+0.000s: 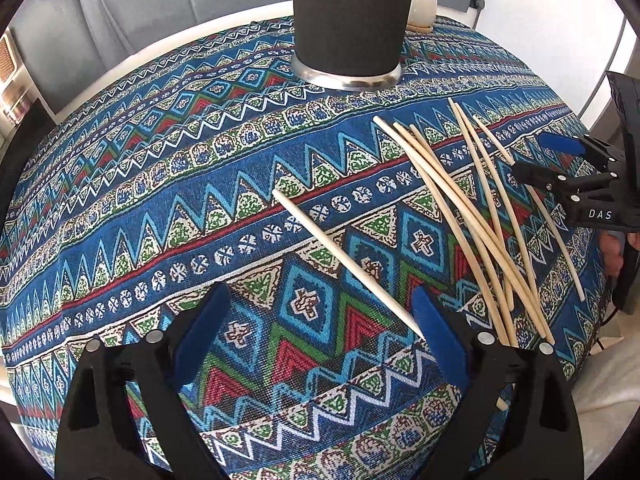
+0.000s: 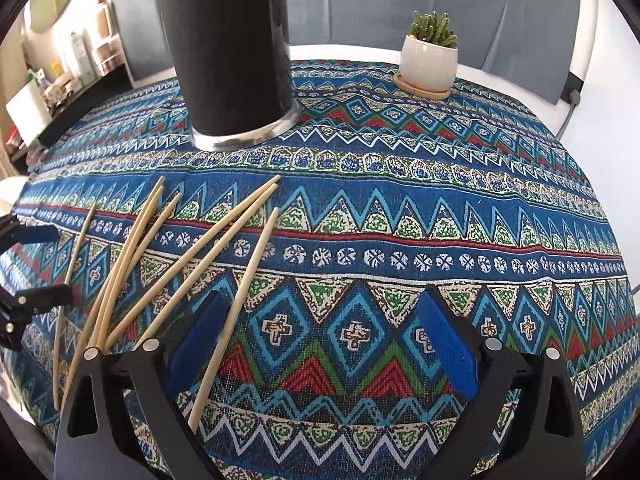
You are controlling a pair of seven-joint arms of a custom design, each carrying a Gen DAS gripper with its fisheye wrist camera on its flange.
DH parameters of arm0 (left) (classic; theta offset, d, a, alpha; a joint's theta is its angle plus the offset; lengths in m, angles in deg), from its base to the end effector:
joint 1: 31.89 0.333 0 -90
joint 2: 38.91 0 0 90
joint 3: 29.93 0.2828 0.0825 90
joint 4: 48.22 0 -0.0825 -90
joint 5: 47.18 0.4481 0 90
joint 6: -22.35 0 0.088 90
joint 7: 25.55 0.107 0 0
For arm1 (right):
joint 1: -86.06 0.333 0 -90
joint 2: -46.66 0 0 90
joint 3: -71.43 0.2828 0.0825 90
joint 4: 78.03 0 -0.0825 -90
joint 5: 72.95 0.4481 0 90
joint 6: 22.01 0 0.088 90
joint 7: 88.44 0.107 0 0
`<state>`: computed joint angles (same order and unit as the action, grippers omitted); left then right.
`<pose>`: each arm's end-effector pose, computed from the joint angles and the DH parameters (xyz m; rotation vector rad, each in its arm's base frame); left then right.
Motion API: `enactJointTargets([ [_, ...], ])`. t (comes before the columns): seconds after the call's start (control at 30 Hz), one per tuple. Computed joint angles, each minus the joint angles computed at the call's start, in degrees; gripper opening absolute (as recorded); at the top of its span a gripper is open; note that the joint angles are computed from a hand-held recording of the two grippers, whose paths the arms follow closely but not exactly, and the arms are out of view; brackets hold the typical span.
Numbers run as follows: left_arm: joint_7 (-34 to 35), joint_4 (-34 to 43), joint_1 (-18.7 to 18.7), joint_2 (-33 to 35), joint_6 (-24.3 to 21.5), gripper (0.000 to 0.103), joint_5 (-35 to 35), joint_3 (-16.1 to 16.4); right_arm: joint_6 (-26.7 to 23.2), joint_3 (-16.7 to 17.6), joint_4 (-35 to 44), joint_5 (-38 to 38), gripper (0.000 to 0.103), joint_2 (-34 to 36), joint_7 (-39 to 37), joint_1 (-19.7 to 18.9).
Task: Organize utensils
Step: 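Grasp a chopstick with the left gripper while the right gripper grasps another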
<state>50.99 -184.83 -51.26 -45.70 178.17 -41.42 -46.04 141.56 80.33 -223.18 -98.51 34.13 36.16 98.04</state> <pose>0.4637 -0.3339 0.3395 -1.4848 2.4258 -0.5587 0.4892 0.2095 0.3317 -2.0340 1.7300 -0.5653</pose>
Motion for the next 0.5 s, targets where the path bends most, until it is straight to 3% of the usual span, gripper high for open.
enactJointTargets([
  [0.07, 1.69, 0.33, -0.06, -0.57, -1.81, 0.076, -1.42, 0.54, 0.59, -0.91, -0.62, 1.68, 0.049, -0.83, -2.7, 0.92],
  [0.1, 2.61, 0.27, -0.07, -0.93, -2.39, 0.07, -2.26, 0.81, 0.43, -1.3, -0.81, 2.83, 0.045, -1.15, -4.01, 1.29],
  [0.2, 4.5, 0.03, 0.3, -1.63, -3.26, 0.05, -3.43, 1.34, -0.19, -0.83, -1.17, 3.15, 0.015, -1.86, -4.06, 0.43],
  [0.27, 5.02, -0.15, 0.81, -2.18, -3.88, 0.031, -4.74, 1.91, -0.63, -1.19, -1.39, 4.25, 0.007, -2.2, -5.4, 0.69],
  [0.3, 5.24, -0.33, 1.1, -2.46, -4.08, 0.016, -5.74, 2.3, -0.65, -1.19, -1.64, 4.47, 0.005, -2.45, -5.77, 0.61],
  [0.4, 8.39, 0.09, 1.11, -2.77, -6.28, 0.008, -13.02, 4.0, -0.61, -2.41, -2.59, 7.27, 0.005, -3.31, -9.23, 1.35],
  [0.5, 9.06, -0.22, 1.74, -3.74, -8.21, 0.007, -13.77, 3.76, -0.76, -1.55, -3.99, 6.97, 0.005, -4.81, -8.81, -0.4],
])
